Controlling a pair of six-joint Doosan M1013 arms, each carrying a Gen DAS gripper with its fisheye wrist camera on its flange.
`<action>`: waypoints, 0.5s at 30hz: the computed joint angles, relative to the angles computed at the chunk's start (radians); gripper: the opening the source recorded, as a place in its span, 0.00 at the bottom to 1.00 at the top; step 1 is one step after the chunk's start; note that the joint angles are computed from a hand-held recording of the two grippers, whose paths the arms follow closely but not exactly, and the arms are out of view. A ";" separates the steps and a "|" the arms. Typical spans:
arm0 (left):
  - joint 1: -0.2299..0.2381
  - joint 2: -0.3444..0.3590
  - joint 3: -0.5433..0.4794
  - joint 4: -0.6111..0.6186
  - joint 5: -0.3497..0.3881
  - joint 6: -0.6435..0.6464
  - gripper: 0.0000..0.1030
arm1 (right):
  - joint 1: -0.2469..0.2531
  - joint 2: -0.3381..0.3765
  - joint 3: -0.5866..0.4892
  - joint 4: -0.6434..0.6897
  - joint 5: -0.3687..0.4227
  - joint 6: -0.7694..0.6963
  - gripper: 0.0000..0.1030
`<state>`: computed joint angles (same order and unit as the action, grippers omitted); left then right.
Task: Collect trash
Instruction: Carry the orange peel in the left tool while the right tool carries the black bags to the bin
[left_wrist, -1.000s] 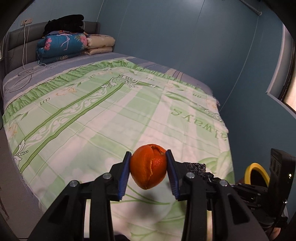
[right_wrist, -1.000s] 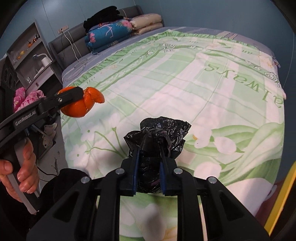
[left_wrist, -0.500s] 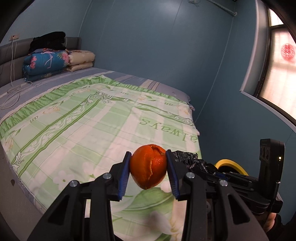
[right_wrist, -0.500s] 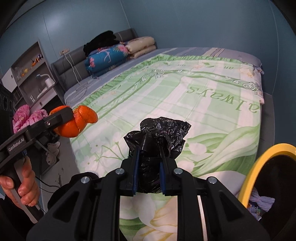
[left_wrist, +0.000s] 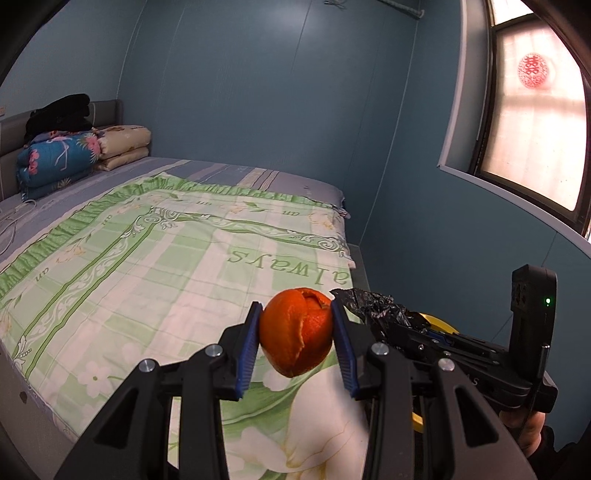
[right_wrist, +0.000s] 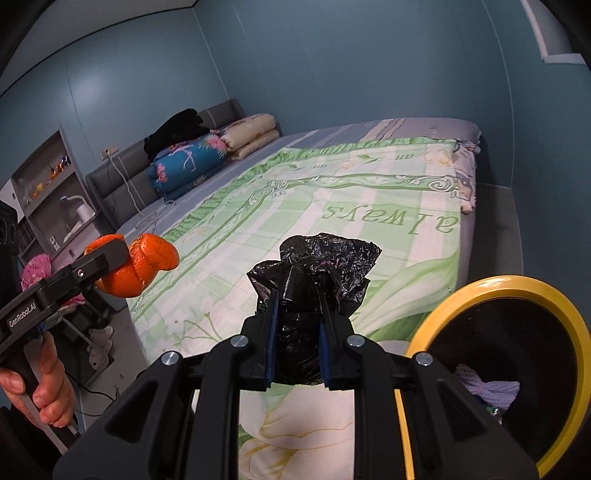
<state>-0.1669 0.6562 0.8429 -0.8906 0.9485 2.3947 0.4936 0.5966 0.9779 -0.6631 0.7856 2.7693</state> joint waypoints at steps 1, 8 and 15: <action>-0.004 -0.004 0.004 -0.002 0.000 0.004 0.34 | 0.000 -0.007 0.011 -0.012 -0.003 0.016 0.18; -0.032 -0.026 0.026 -0.005 0.004 0.036 0.34 | 0.004 -0.061 0.095 -0.127 0.001 0.155 0.18; -0.065 -0.029 0.022 0.013 0.020 0.052 0.34 | 0.006 -0.116 0.180 -0.230 0.033 0.294 0.18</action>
